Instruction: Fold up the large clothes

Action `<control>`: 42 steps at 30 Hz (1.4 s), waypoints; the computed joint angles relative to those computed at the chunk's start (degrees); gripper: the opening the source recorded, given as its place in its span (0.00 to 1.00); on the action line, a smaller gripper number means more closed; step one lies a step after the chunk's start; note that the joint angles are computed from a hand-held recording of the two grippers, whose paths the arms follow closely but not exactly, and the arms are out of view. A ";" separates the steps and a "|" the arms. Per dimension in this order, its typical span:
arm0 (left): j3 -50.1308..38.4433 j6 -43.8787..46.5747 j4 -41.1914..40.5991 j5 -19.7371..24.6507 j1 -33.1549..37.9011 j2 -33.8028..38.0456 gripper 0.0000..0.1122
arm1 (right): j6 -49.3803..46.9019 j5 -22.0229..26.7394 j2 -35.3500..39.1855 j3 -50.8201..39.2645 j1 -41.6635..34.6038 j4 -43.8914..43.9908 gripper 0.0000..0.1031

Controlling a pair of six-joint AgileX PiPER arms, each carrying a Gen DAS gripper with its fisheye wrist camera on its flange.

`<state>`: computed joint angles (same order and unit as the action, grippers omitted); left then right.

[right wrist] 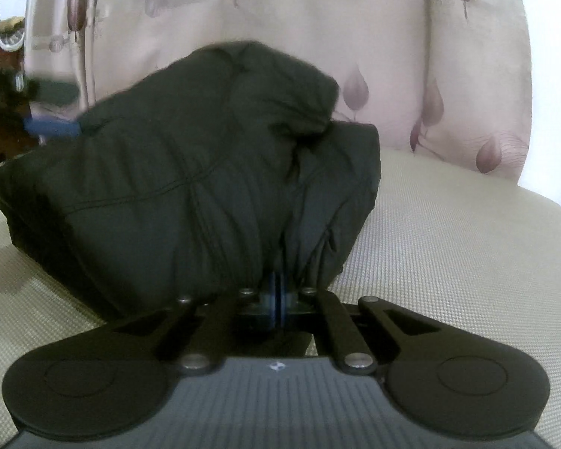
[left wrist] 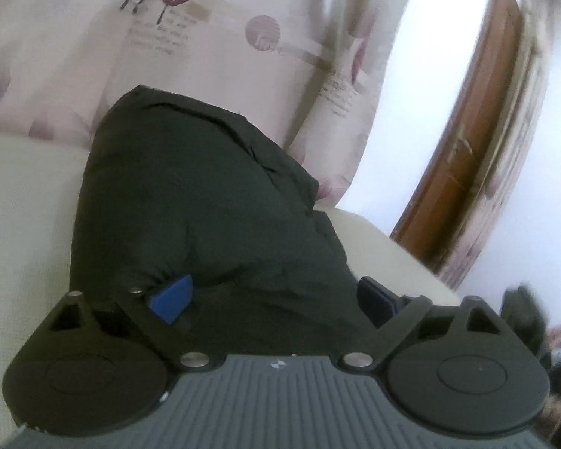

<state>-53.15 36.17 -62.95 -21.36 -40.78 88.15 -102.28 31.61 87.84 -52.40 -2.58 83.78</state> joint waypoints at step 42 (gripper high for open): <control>1.22 -51.51 51.65 5.85 6.92 2.38 0.87 | 57.53 11.77 33.93 -66.83 12.50 -55.47 0.02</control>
<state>-51.93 -15.34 -11.30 -15.51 -33.86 90.53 -44.75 43.37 121.77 -119.23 9.91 28.31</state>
